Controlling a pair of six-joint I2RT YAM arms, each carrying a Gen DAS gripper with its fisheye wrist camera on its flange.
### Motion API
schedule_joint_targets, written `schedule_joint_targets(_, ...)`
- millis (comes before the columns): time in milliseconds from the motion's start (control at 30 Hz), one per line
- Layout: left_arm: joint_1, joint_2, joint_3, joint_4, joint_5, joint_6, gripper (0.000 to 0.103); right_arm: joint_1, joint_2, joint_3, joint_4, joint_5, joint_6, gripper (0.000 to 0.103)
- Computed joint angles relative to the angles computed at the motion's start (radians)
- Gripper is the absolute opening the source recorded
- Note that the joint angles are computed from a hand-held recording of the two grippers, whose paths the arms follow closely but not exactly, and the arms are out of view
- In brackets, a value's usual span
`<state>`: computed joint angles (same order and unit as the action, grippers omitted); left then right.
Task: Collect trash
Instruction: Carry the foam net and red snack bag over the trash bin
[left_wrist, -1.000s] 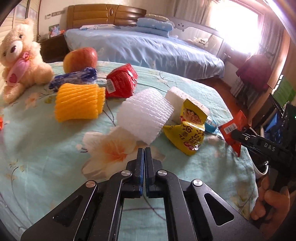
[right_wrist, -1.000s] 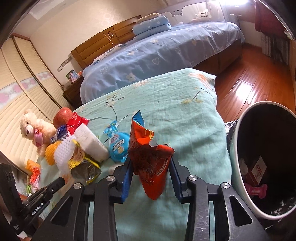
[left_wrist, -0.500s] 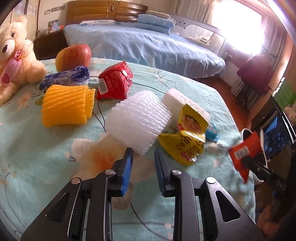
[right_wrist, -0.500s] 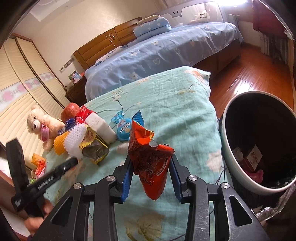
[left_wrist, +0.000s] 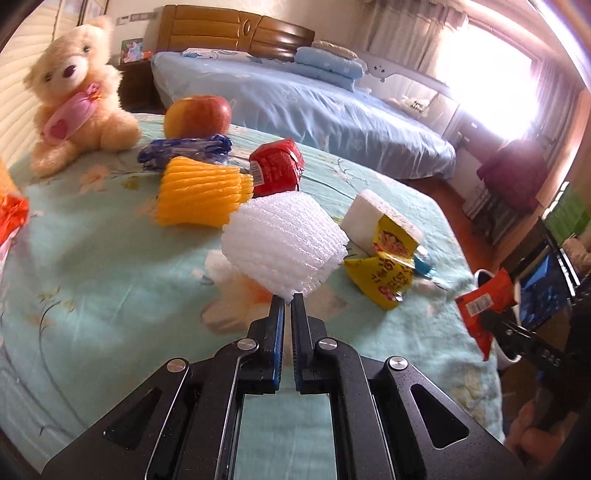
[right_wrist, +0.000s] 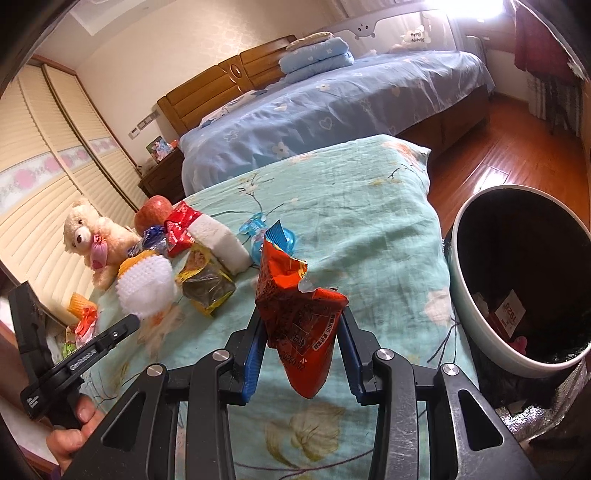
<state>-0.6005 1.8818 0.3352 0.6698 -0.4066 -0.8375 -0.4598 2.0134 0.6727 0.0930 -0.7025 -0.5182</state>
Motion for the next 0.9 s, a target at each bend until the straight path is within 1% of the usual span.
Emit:
schedule_joint_targets(133, -0.074, -0.055, -0.021, -0.027, -0.032, -0.020, 0.003, -0.024, -0.010, -0.013, -0.014, -0.008, -0.030, 0.038)
schedule_joint_targets(267, -0.149, -0.066, 0.008, -0.064, -0.047, -0.030, 0.003, -0.060, -0.014, -0.019, -0.029, -0.012, -0.058, 0.038)
schedule_joint_targets(500, -0.247, -0.006, 0.122, -0.117, -0.033, -0.019, 0.003, -0.158, -0.015, 0.001, -0.085, -0.020, -0.131, 0.038)
schedule_joint_targets(900, -0.319, 0.102, 0.344, -0.216, 0.006, 0.058, 0.003, -0.312, 0.025, 0.097, -0.170, -0.030, -0.211, 0.038)
